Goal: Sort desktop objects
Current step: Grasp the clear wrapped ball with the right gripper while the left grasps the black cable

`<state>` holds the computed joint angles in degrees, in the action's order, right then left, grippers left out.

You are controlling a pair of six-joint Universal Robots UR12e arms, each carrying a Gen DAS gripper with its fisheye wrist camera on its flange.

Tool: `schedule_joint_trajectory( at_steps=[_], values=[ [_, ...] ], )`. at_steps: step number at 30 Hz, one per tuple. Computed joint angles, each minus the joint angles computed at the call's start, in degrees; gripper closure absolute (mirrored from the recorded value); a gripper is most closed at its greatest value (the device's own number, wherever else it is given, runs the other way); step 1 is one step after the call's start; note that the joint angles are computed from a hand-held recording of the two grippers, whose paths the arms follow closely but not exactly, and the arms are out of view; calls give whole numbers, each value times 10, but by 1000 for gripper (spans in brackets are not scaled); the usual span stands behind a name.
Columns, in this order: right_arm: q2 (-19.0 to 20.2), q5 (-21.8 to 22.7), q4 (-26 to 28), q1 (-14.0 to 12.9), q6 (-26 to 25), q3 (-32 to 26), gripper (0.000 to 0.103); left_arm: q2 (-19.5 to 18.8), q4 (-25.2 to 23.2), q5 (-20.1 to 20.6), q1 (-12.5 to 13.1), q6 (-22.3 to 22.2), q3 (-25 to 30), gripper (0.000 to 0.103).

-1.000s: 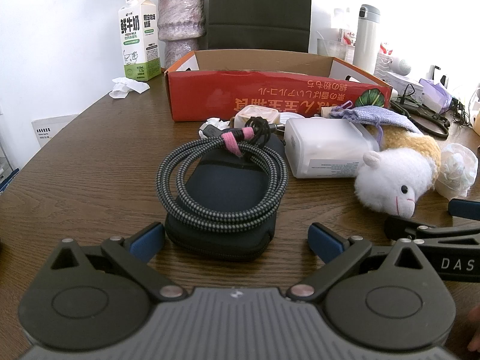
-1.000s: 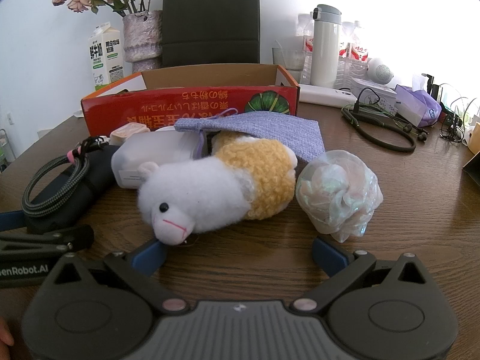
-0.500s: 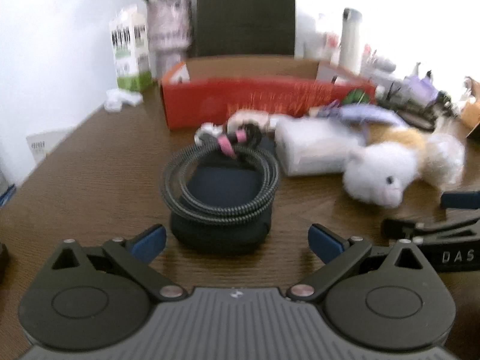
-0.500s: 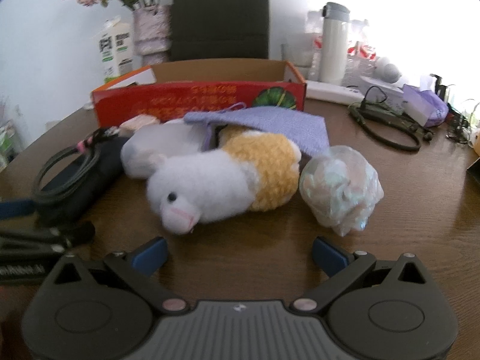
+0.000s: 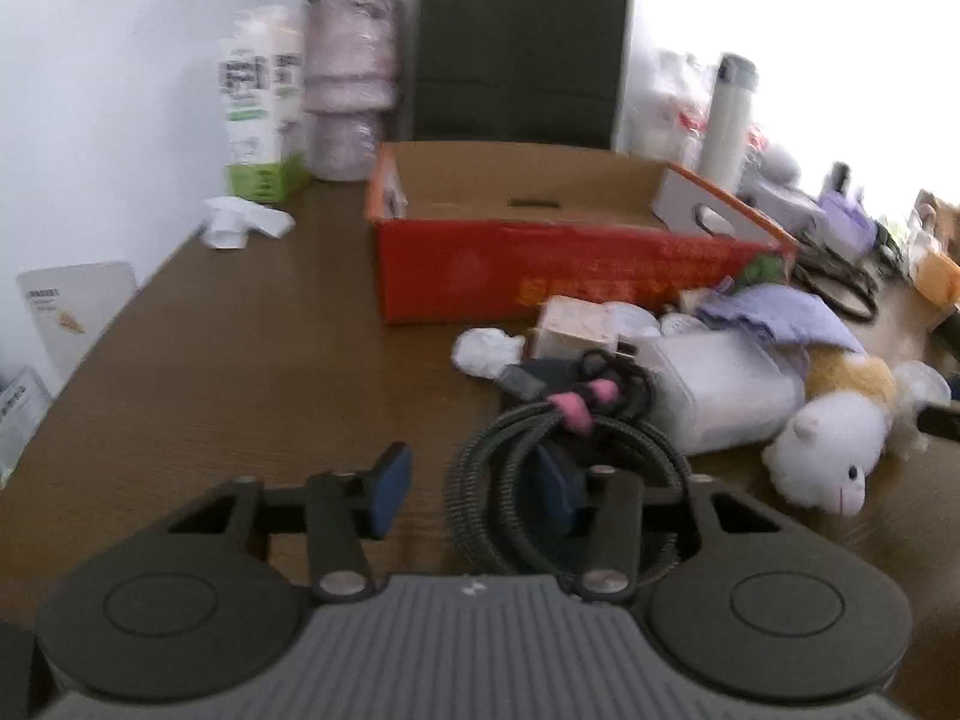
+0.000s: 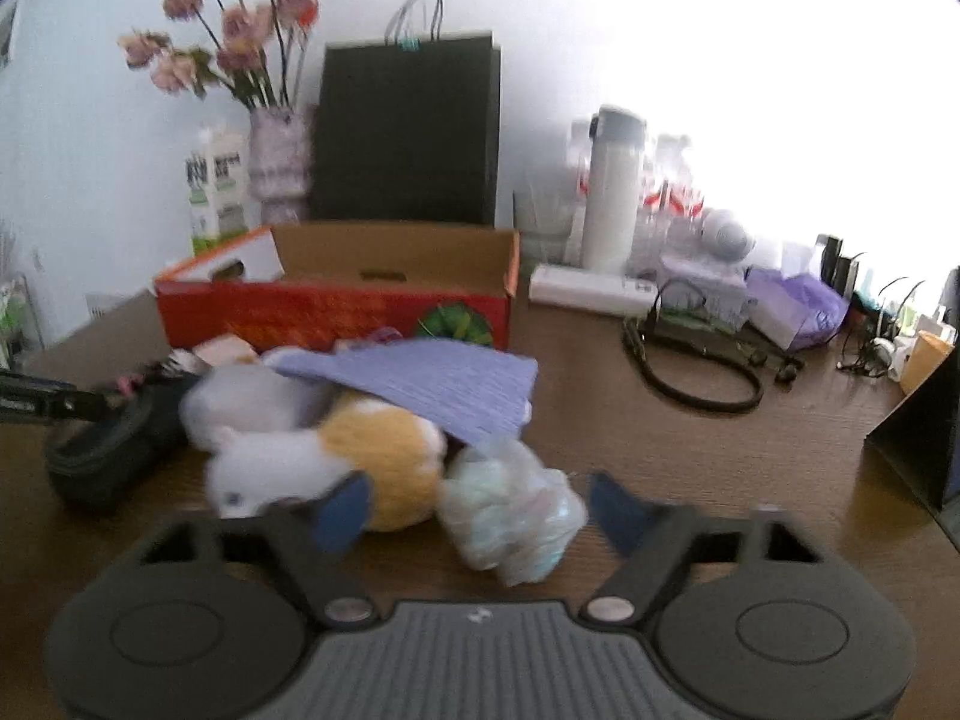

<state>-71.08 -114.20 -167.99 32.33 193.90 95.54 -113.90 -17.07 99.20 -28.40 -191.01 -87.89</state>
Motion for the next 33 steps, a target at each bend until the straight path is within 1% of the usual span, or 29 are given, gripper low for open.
schedule_joint_trajectory(
  at_steps=[1, 3, 5, 7, 9, 11, 12, 16, 19, 22, 25, 29, 31, 33],
  values=[
    [1, 7, 18, -6, -11, -5, 46, -1, 1, -12, 2, 10, 0, 65],
    [5, 25, 43, -15, -32, -13, 46, -5, -3, -24, 4, 24, 6, 66],
    [10, 48, 51, -24, -42, -19, 46, -7, 2, -28, 4, 24, 6, 69],
    [16, 58, 62, -29, -50, -28, 46, -6, 10, -32, 3, 23, 3, 78],
    [17, 60, 74, -32, -42, -32, 54, -3, 19, -17, -2, 18, -2, 79],
    [15, 59, 61, -30, -25, -25, 59, 1, 35, 5, -10, 18, -9, 80],
    [13, 57, 54, -29, -20, -20, 60, 4, 45, 15, -13, 19, -14, 80],
    [0, 28, 35, -17, -4, 0, 60, 24, 80, 47, -30, 8, -38, 81],
    [-16, 29, 8, -7, 18, 21, 60, 39, 104, 74, -45, -2, -56, 81],
    [-28, 17, -16, 9, 24, 35, 60, 52, 114, 81, -56, -10, -69, 81],
    [-40, 33, -41, 18, 35, 43, 60, 62, 114, 77, -62, -16, -76, 81],
    [-45, 30, -65, 33, 13, 35, 60, 69, 119, 64, -62, -15, -70, 81],
    [-45, 33, -81, 37, 2, 30, 60, 71, 133, 74, -65, -5, -67, 81],
    [-44, 26, -90, 41, -1, 25, 60, 71, 142, 85, -69, 0, -65, 81]
  ],
)
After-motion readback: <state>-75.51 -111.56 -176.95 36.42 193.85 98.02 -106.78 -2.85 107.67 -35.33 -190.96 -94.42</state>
